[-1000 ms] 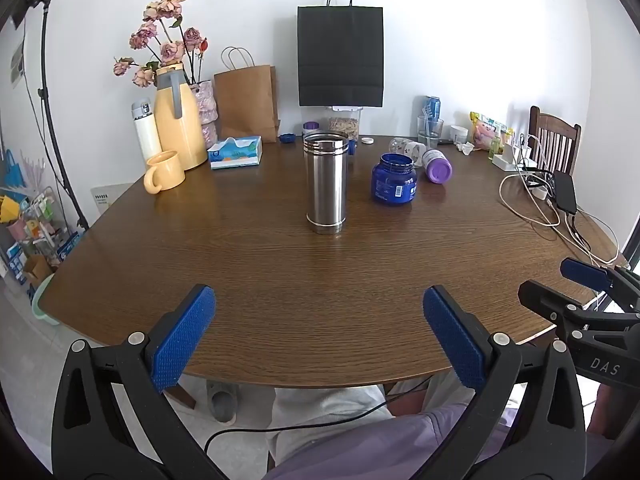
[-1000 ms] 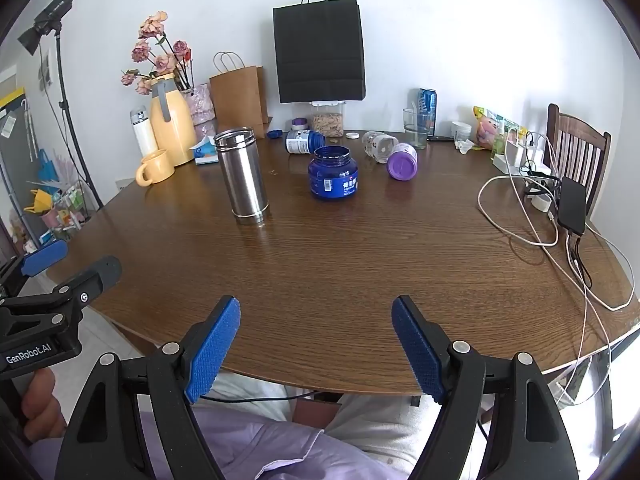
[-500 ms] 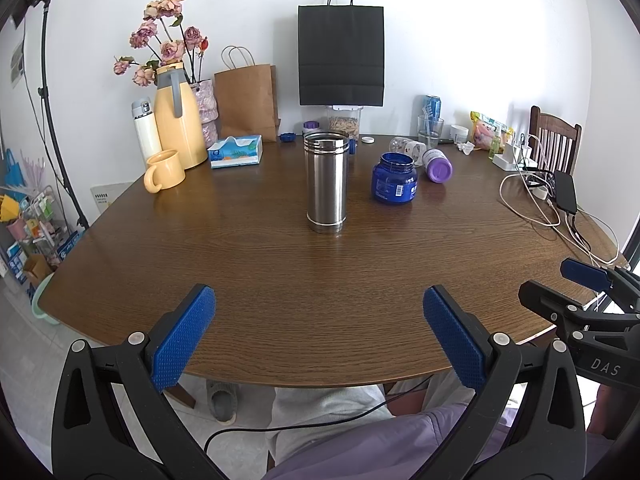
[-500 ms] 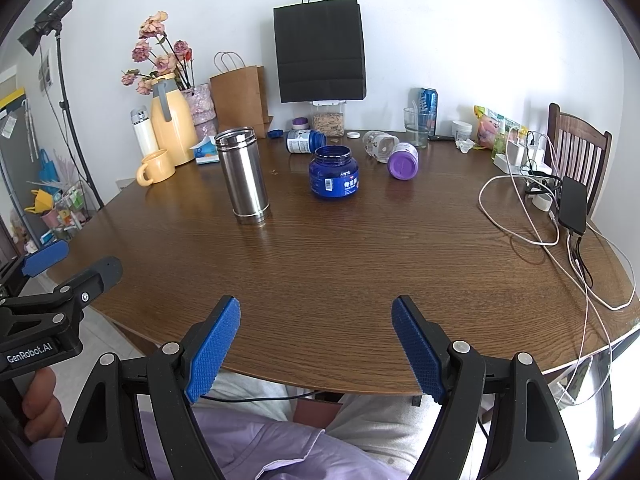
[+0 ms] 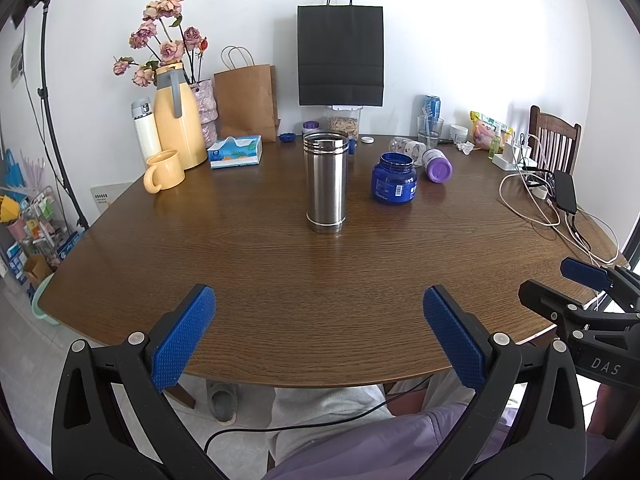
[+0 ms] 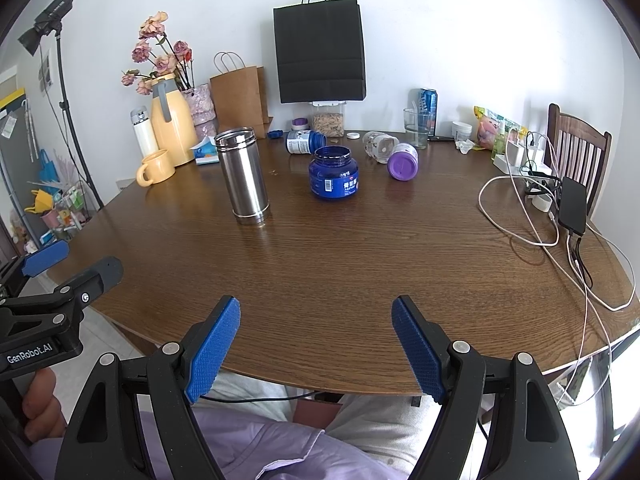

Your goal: Flip cup upright

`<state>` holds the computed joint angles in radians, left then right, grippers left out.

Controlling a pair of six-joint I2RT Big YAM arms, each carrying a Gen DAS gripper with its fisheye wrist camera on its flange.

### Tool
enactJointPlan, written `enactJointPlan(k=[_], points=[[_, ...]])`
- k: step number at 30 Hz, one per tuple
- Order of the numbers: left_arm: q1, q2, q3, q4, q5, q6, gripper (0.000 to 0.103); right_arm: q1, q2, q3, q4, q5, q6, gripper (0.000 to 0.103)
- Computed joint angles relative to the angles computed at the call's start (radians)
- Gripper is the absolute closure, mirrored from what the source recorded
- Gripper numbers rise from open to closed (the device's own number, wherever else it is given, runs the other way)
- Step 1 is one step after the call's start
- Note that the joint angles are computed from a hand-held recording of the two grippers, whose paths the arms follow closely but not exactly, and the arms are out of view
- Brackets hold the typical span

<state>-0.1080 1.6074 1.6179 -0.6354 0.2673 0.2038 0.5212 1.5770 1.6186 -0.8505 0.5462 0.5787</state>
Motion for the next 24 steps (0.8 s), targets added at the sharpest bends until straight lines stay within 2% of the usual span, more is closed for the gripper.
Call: enactJointPlan(k=[15,21,24], points=[[0.001,0.028,0.032,-0.003,-0.007,-0.01,0.0,-0.007,0.006,0.013,0.012,0.006,-0.02,0.021],[-0.011,0.083,0.124,0.007,-0.018,-0.036,0.0,-0.051,0.041,0.066,0.087,-0.014,-0.101,0.021],[-0.029,0.143,0.215,0.03,-0.025,-0.043,0.0,-0.096,0.082,0.12,0.139,-0.069,-0.13,0.021]])
